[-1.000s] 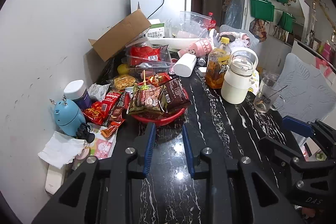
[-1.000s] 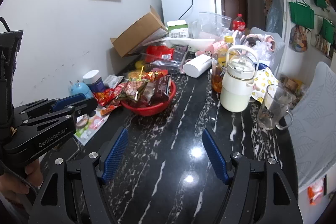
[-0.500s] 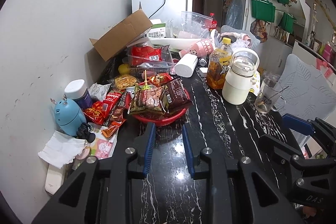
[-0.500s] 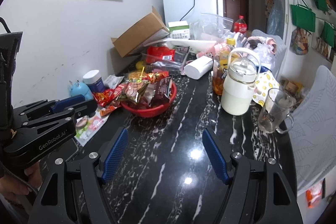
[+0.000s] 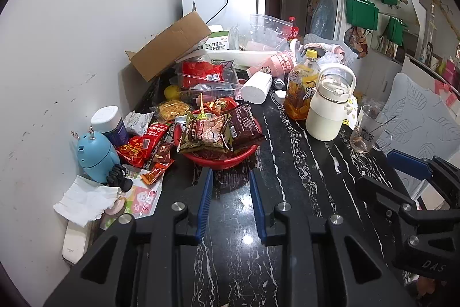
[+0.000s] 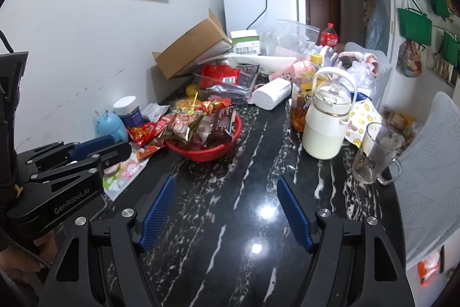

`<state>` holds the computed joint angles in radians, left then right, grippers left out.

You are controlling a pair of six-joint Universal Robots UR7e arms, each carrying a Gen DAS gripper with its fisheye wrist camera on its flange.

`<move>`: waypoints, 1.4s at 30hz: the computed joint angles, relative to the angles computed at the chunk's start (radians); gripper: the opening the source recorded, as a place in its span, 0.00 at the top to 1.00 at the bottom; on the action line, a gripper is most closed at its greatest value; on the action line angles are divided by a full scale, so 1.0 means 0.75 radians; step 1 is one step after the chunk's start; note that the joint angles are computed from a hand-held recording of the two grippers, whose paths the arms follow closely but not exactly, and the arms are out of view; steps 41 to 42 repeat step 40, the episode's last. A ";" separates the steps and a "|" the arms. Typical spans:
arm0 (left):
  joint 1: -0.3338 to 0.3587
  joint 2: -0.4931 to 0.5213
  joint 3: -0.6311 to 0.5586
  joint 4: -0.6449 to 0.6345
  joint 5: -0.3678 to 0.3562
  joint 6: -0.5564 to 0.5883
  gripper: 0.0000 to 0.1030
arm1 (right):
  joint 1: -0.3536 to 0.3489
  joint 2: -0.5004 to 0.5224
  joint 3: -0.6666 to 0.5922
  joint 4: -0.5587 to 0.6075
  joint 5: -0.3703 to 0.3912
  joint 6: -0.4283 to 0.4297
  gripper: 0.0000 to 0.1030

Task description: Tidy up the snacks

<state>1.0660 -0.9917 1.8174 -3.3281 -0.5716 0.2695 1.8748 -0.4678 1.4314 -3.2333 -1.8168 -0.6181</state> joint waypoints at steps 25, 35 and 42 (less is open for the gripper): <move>-0.005 -0.011 0.004 0.011 0.009 -0.005 0.75 | 0.003 0.004 -0.005 0.013 -0.011 -0.006 0.28; -0.004 -0.007 0.001 0.008 0.016 0.011 0.75 | 0.001 0.006 -0.004 0.012 -0.017 -0.009 0.26; -0.001 -0.001 0.001 0.011 0.008 0.014 0.75 | -0.005 0.004 -0.002 0.017 -0.021 -0.005 0.26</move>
